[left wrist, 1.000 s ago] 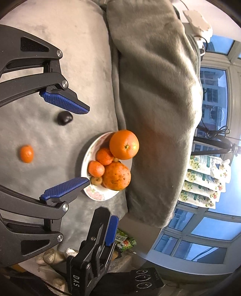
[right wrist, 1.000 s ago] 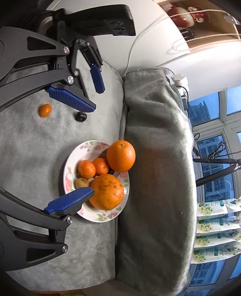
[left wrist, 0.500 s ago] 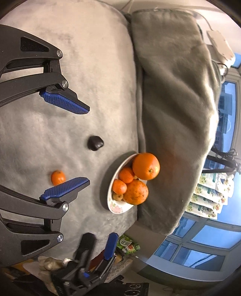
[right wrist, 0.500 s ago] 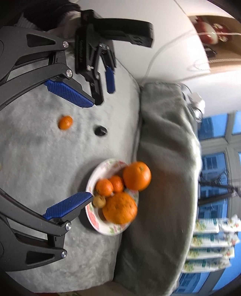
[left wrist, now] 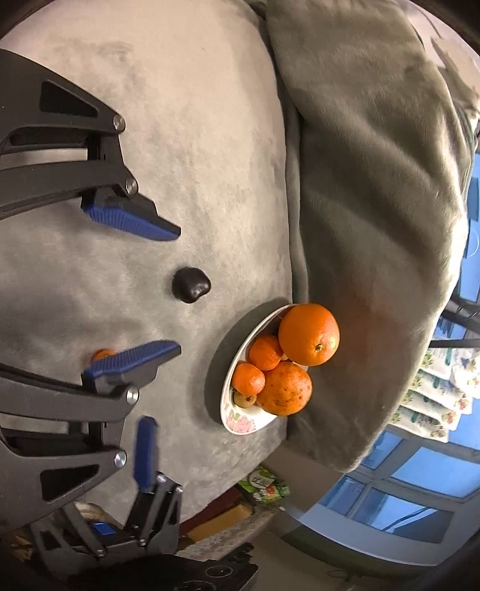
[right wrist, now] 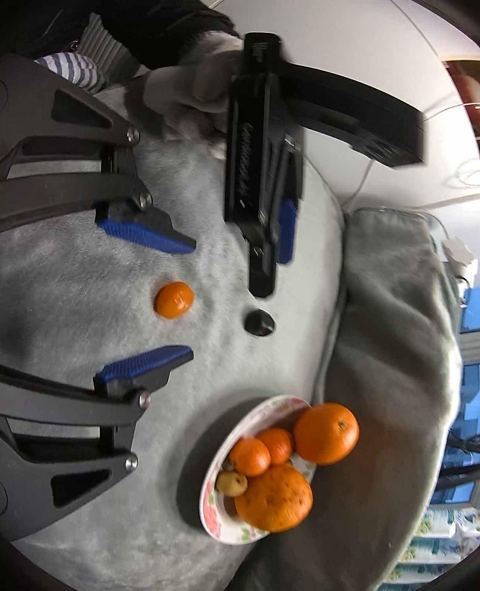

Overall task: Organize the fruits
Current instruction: 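Grasp the small mandarin with the right gripper while the left gripper grasps the dark plum, then carry the mandarin onto the plate with the right gripper while the left gripper carries the plum there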

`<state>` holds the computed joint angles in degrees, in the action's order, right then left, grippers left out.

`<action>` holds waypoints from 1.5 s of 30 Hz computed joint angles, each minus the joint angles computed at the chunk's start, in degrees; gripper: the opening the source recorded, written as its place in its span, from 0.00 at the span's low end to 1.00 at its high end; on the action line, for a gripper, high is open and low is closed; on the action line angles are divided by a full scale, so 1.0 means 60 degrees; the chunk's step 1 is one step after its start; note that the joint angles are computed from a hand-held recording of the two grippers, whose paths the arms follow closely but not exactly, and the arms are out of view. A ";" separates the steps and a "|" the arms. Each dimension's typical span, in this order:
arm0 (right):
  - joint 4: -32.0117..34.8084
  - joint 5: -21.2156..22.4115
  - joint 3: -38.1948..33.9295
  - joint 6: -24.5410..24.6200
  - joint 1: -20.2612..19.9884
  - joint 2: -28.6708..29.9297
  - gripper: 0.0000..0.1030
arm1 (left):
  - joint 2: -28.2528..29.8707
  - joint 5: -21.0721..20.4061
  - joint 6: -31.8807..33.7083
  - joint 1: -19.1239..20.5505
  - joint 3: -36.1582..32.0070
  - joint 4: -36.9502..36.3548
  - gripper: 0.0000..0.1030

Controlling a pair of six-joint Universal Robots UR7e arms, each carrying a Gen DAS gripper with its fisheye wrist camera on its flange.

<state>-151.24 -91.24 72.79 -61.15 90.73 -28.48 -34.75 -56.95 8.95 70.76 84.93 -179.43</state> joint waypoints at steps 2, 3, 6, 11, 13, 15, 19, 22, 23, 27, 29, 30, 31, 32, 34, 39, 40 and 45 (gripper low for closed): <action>0.0113 -0.0104 -0.0160 0.0028 0.0015 0.0133 0.47 | 0.0177 0.0057 0.0092 0.0041 -0.0332 0.0275 0.48; 0.0173 -0.0126 -0.0216 0.0044 0.0014 0.0176 0.45 | 0.0254 0.0107 0.0138 0.0052 -0.0461 0.0370 0.45; 0.0357 -0.0229 -0.0411 0.0097 0.0015 0.0322 0.41 | 0.0524 0.0296 0.0360 0.0084 -0.0881 0.0635 0.42; 0.0489 -0.0340 -0.0629 0.0145 0.0004 0.0479 0.39 | 0.0727 0.0329 0.0445 0.0172 -0.1296 0.1062 0.40; 0.0516 -0.0342 -0.0697 0.0180 0.0002 0.0527 0.38 | 0.0798 0.0348 0.0425 0.0206 -0.1432 0.1164 0.40; 0.0537 -0.0348 -0.0732 0.0200 0.0003 0.0557 0.35 | 0.0845 0.0319 0.0416 0.0234 -0.1542 0.1274 0.37; 0.0541 -0.0432 -0.0765 0.0186 0.0017 0.0610 0.34 | 0.0886 0.0317 0.0396 0.0265 -0.1624 0.1427 0.36; 0.0480 -0.0498 -0.0717 0.0155 0.0025 0.0611 0.34 | 0.0877 0.0277 0.0334 0.0296 -0.1647 0.1477 0.34; 0.0469 -0.0535 -0.0716 0.0147 0.0029 0.0625 0.34 | 0.0870 0.0264 0.0320 0.0305 -0.1647 0.1492 0.33; 0.0482 -0.0643 -0.0826 0.0117 0.0087 0.0748 0.27 | 0.0851 0.0226 0.0289 0.0338 -0.1675 0.1582 0.28; 0.0378 -0.0717 -0.0828 0.0098 0.0123 0.0820 0.27 | 0.0840 0.0170 0.0253 0.0349 -0.1682 0.1600 0.26; 0.0353 -0.0718 -0.0806 0.0089 0.0125 0.0822 0.27 | 0.0842 0.0153 0.0253 0.0351 -0.1688 0.1603 0.25; 0.0343 -0.0721 -0.0811 0.0092 0.0129 0.0834 0.26 | 0.0842 0.0159 0.0266 0.0350 -0.1683 0.1595 0.25; 0.0326 -0.0720 -0.0790 0.0094 0.0124 0.0830 0.26 | 0.0845 0.0171 0.0283 0.0348 -0.1684 0.1589 0.25; 0.0314 -0.0698 -0.0787 0.0085 0.0116 0.0831 0.25 | 0.0852 0.0203 0.0308 0.0337 -0.1680 0.1560 0.24; 0.0103 -0.0583 -0.0538 0.0024 0.0092 0.0722 0.24 | 0.0853 0.0252 0.0331 0.0282 -0.1629 0.1406 0.24; 0.0086 -0.0544 -0.0479 0.0005 0.0074 0.0668 0.24 | 0.0856 0.0254 0.0339 0.0270 -0.1622 0.1376 0.24; -0.0041 -0.0343 -0.0248 0.0062 0.0005 0.0469 0.24 | 0.0779 0.0259 0.0484 0.0166 -0.1428 0.1034 0.24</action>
<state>-151.49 -93.30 71.31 -60.79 90.76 -25.67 -30.07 -55.39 11.85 71.76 76.36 -173.23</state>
